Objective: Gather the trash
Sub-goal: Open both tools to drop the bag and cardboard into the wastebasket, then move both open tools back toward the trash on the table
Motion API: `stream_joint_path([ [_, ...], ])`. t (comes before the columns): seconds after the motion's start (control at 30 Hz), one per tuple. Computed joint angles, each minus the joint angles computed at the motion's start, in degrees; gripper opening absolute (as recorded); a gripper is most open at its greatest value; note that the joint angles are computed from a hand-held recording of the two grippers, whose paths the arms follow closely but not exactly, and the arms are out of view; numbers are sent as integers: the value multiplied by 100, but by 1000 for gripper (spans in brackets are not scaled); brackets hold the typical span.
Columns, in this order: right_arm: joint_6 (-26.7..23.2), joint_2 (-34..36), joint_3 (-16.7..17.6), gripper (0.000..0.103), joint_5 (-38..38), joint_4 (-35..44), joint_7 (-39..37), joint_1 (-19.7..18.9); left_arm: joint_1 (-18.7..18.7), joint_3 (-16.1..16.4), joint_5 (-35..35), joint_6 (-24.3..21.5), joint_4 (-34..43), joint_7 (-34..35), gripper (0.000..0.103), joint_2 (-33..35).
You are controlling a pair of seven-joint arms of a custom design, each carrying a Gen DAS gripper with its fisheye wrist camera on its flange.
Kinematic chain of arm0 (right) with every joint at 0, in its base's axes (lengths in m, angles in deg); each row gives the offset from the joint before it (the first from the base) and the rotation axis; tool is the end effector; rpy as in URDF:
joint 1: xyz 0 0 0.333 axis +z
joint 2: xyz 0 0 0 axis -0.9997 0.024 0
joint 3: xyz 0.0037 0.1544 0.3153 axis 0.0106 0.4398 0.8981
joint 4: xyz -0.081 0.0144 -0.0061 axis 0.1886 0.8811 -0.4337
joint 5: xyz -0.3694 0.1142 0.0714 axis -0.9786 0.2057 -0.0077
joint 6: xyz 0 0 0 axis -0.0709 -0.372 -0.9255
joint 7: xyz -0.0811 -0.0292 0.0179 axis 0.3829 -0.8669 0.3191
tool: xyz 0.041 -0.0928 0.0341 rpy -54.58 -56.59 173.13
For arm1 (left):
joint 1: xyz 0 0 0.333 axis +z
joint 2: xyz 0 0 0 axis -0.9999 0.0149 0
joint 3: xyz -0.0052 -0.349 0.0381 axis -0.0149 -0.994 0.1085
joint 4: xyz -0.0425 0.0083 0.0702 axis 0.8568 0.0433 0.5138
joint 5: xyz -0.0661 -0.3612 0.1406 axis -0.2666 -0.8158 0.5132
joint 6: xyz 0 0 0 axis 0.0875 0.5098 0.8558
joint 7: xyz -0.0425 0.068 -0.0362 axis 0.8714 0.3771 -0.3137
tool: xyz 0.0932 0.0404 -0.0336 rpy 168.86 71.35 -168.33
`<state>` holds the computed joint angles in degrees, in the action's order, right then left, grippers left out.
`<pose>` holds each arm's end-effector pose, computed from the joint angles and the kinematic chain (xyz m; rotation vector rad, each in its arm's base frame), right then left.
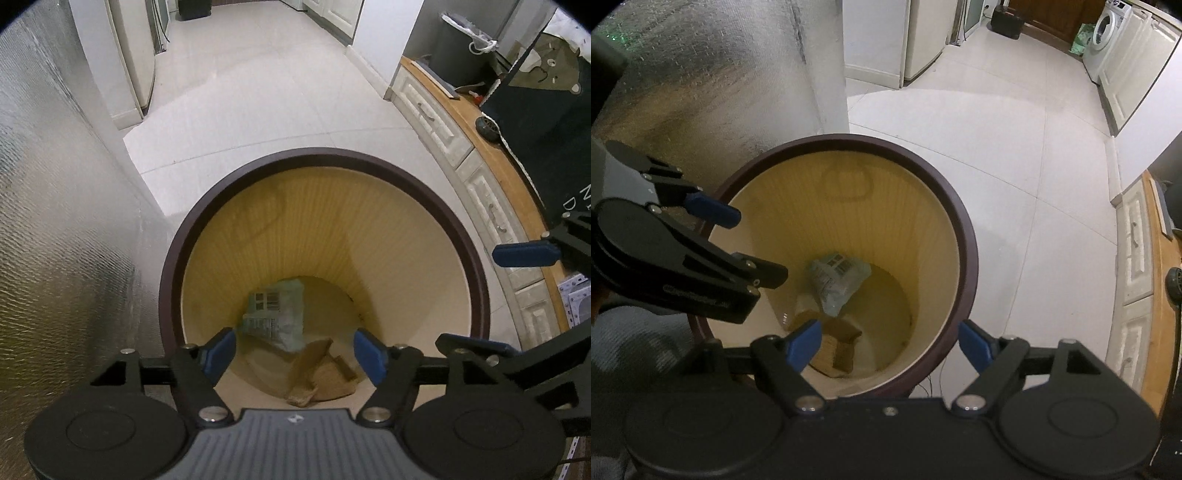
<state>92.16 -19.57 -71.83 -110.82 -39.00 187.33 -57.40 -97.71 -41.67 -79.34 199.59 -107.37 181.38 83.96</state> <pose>0.4416 0.3752 0.4037 -2.1716 1.8094 -0.3756 0.4950 -0.1588 0.3807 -1.4649 2.6227 -0.5348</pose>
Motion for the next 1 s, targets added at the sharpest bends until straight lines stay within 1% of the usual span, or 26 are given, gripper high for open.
stream_joint_path([
  [0.17, -32, -29, 7, 82, -128, -10, 203, 53, -4, 44, 10, 2, -118, 29, 74, -218],
  [0.4, -89, -162, 41, 83, -354, -49, 538, 81, -49, 187, -83, 4, -373, 88, 77, -652],
  [0.53, -123, -241, 81, 84, -498, -82, 798, 104, -46, 268, 42, 27, -545, -13, 80, -900],
  [0.63, -130, -303, 112, 92, -601, -108, 1005, 108, -35, 346, 117, 2, -651, -66, 81, -1066],
  [0.67, -143, -324, 127, 94, -644, -115, 1081, 114, -29, 360, 154, 3, -684, -106, 82, -1117],
  [0.73, -157, -378, 152, 95, -700, -160, 1186, 116, -29, 395, 194, 11, -754, -166, 86, -1213],
  [0.8, -187, -430, 185, 101, -731, -192, 1273, 119, -33, 425, 236, -3, -817, -221, 89, -1308],
  [0.93, -262, -578, 249, 103, -841, -299, 1494, 120, -43, 480, 334, -19, -937, -267, 100, -1498],
  [1.0, -343, -672, 294, 103, -912, -351, 1637, 118, -48, 509, 374, -21, -1008, -289, 102, -1615],
])
